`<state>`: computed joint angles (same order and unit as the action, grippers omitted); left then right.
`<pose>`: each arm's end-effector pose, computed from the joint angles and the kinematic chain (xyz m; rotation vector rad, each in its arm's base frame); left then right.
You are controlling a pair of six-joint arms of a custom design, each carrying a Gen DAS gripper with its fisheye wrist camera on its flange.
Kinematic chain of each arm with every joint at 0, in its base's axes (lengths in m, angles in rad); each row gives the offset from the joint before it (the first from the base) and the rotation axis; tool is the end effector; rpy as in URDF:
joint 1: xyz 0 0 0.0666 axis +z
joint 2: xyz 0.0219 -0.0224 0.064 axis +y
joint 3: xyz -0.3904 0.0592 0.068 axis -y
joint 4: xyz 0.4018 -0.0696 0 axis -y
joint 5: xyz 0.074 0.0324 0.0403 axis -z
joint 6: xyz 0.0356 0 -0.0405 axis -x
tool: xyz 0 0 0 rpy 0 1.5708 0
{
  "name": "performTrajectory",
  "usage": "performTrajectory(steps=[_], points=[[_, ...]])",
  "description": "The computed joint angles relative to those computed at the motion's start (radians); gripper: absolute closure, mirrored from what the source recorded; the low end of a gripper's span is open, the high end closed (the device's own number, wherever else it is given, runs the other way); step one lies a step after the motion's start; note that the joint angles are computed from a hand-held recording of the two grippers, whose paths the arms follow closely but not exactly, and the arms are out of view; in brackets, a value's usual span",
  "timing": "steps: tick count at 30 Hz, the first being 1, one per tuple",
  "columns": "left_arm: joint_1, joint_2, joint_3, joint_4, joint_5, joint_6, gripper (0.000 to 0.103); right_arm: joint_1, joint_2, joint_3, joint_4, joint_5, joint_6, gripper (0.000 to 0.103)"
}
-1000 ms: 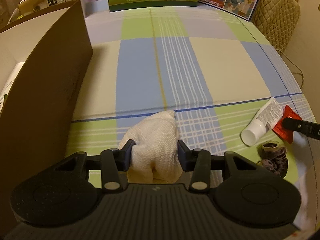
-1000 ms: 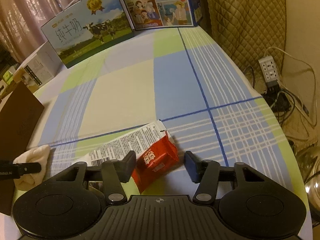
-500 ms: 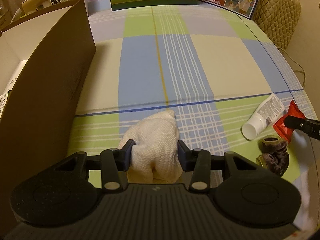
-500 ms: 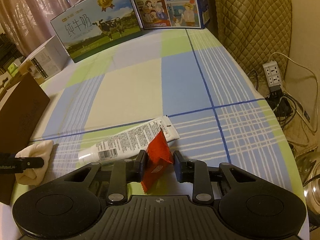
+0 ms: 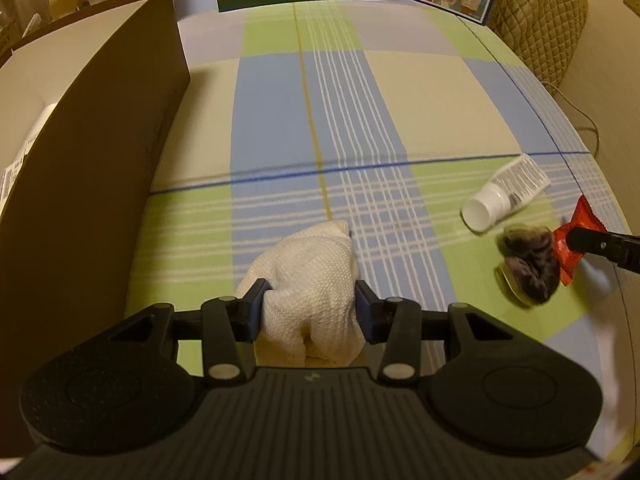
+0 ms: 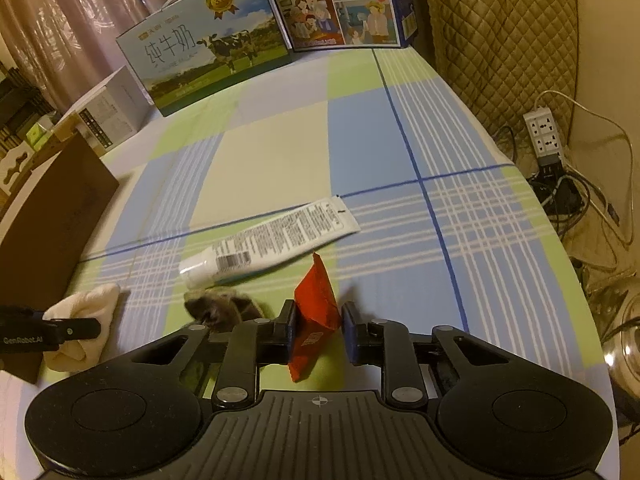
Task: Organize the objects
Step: 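Carry the towel and red packet with both grippers over the brown box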
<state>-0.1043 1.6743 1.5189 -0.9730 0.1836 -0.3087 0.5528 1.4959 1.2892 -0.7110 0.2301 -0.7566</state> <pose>0.5695 -0.0666 0.3511 0.6033 2.6096 -0.1838 0.4467 0.2656 0.3561 0.3480 2.4516 0.2834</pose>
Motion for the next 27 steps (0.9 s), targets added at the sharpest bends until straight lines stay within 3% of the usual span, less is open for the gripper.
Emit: performTrajectory(steps=[15, 27], points=[[0.02, -0.12, -0.119, -0.017, 0.067, -0.035, 0.066, 0.089, -0.096, -0.033, -0.016, 0.017, -0.032, 0.09], [0.078, -0.234, -0.131, -0.016, 0.205, -0.052, 0.066, 0.188, -0.058, 0.085, 0.005, 0.014, 0.004, 0.09]])
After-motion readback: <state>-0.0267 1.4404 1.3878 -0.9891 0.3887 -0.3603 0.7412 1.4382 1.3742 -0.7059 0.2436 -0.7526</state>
